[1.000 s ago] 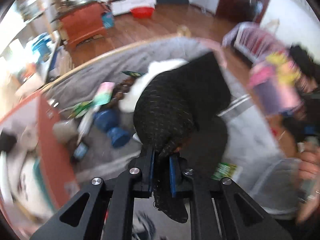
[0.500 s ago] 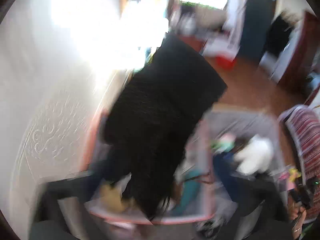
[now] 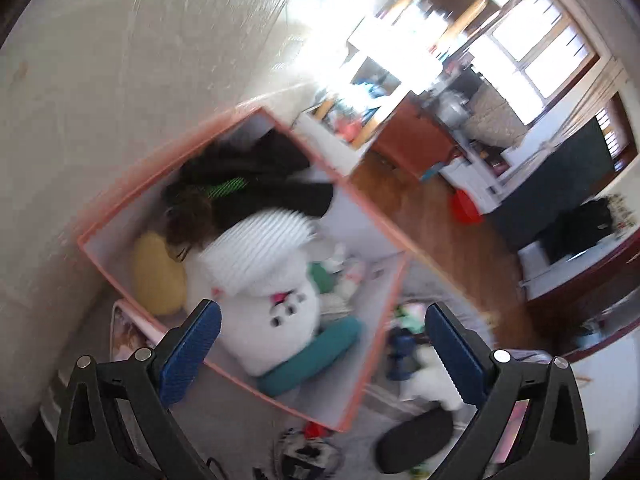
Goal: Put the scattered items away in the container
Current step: 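Drop the black fuzzy item into the box with the left tool while the right tool holds the pink toy, then carry the pink knit toy over the box and open the right tool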
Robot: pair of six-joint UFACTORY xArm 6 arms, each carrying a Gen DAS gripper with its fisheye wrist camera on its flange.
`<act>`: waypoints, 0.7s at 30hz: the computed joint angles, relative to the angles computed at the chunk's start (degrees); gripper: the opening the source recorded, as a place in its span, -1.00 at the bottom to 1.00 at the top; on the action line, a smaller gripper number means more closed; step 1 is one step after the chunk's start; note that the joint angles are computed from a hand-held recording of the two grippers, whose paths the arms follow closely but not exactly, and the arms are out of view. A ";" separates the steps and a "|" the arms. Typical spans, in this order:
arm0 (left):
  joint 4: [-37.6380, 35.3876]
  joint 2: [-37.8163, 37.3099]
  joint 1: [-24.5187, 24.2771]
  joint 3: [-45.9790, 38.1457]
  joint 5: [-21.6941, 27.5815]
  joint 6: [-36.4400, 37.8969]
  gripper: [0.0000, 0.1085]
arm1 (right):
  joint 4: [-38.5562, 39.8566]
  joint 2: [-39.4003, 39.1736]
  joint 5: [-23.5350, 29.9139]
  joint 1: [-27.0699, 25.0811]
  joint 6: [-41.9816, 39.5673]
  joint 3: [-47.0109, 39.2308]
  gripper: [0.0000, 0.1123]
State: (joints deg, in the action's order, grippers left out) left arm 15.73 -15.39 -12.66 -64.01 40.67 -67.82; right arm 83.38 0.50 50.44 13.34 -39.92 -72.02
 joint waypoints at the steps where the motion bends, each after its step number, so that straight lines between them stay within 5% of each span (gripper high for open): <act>1: -0.49 1.53 -0.02 -0.99 0.27 1.49 0.89 | -0.94 2.28 -0.59 2.24 0.39 -3.60 -0.13; 3: -1.68 3.79 1.00 -2.35 -1.35 6.57 0.89 | -4.43 8.81 -3.98 7.11 2.94 -13.25 -0.10; 6: 2.44 3.47 1.61 -2.46 1.21 5.42 0.89 | -17.13 20.13 -10.84 11.85 14.77 -28.93 0.41; 9: -2.59 2.99 2.71 -0.17 -1.16 7.56 0.89 | -22.87 23.99 -11.51 12.16 21.22 -34.07 0.40; 15: -4.37 6.27 -1.12 -4.00 -0.02 12.63 0.89 | -20.53 10.34 -9.77 8.04 15.47 -13.34 0.38; 21: -1.90 14.23 -9.42 -13.24 5.58 17.58 0.89 | -20.58 -3.04 -10.06 -2.04 15.20 5.70 0.36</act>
State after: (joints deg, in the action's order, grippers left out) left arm 13.83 -1.15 -22.08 -77.25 46.24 -50.24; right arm 62.80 -2.54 40.38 11.30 -24.72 -66.32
